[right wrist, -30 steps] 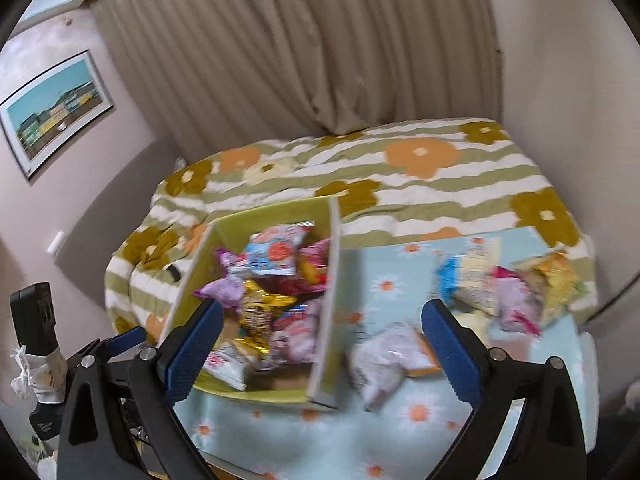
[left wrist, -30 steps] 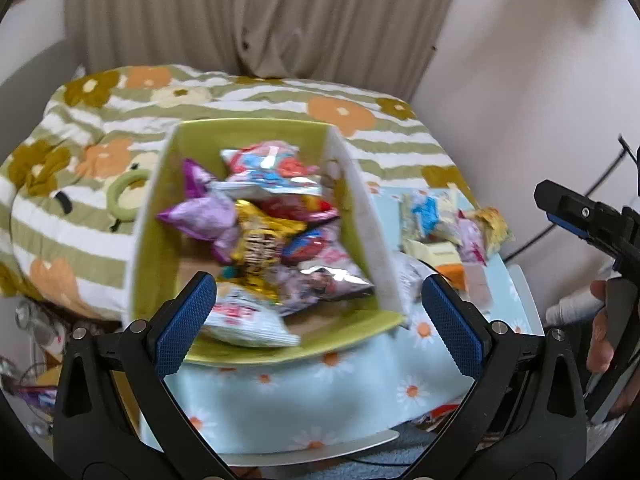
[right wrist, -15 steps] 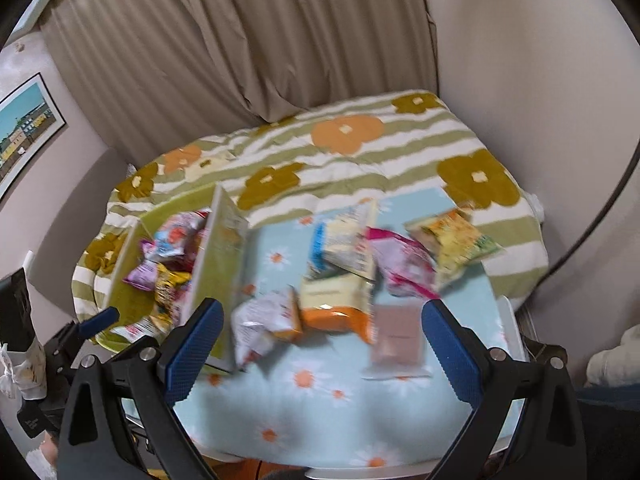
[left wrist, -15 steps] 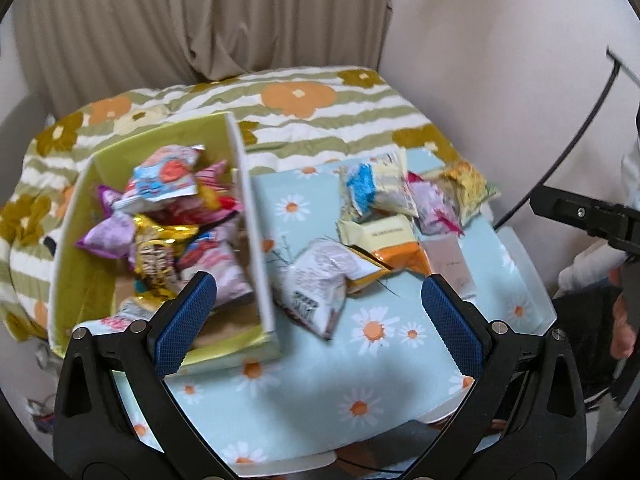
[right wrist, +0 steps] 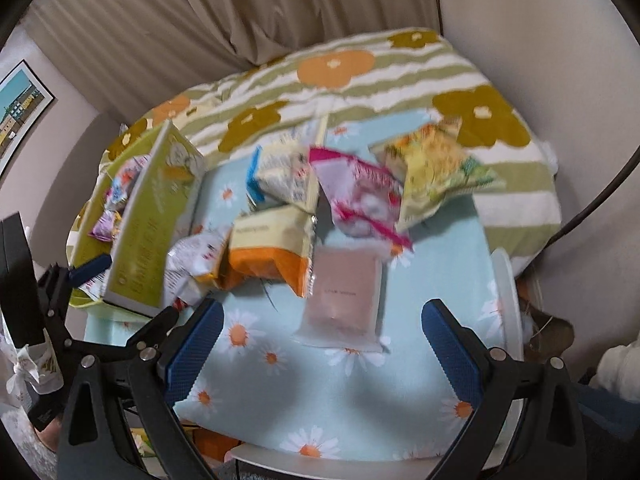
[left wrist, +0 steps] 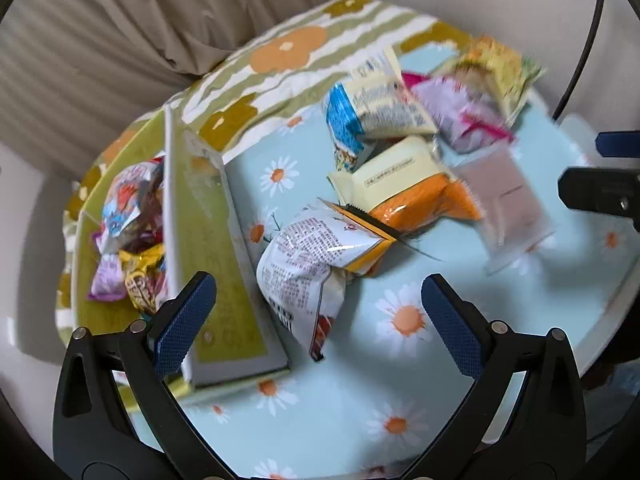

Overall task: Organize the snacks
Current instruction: 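Move both tools back to the snacks on the daisy mat, then grasp the white printed bag with the left tool while the right tool grasps the pink square packet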

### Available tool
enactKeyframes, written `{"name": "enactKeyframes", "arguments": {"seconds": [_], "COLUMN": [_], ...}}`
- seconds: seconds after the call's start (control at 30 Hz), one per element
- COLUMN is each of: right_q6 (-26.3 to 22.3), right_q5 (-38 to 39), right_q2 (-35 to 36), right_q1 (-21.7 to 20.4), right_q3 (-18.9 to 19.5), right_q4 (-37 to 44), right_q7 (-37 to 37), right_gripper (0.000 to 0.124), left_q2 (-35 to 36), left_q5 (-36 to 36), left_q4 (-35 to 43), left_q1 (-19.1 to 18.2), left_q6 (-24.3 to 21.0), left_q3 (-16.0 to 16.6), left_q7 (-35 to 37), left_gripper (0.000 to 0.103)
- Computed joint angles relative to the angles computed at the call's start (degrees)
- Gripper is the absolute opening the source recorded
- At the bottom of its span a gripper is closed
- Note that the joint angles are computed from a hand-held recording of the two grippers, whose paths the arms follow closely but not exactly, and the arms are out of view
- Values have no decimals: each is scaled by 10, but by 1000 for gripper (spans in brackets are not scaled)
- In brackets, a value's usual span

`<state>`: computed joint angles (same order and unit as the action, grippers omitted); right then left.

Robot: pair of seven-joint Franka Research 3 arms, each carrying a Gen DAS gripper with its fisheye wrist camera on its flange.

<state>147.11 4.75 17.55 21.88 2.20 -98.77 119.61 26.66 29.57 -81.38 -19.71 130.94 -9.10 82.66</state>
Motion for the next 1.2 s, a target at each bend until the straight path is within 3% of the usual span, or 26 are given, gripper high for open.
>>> {"name": "enactKeyframes", "arguments": {"seconds": [0.2,0.43,0.67,0.87,1.2], "right_q6": [-12,-18,-39,-59,-92], "right_q5": [61,55,8,-34,-76], "right_q2": [38,59,83,108,142], "right_q1": [-18,-7,12,29,44], "right_q3": [15,2,-10,-20,-29], "right_q4": [15,24,53,88,136], "right_q7": [-36,-16,-3,0,2], "right_gripper": [99,99,99,99,94], "left_q2": [81,151,178,185,165], "left_q5": [18,12,14,6,-18], "left_q4": [100,188,221,225,197], "left_q1": [-24,-42,-50,-47,-32], "left_q6": [-74,-126,-145,-154,-141], "left_q3": [15,28,40,42,30], "left_q7": [16,42,45,48,37], "left_gripper": [102,96,91,64,58]}}
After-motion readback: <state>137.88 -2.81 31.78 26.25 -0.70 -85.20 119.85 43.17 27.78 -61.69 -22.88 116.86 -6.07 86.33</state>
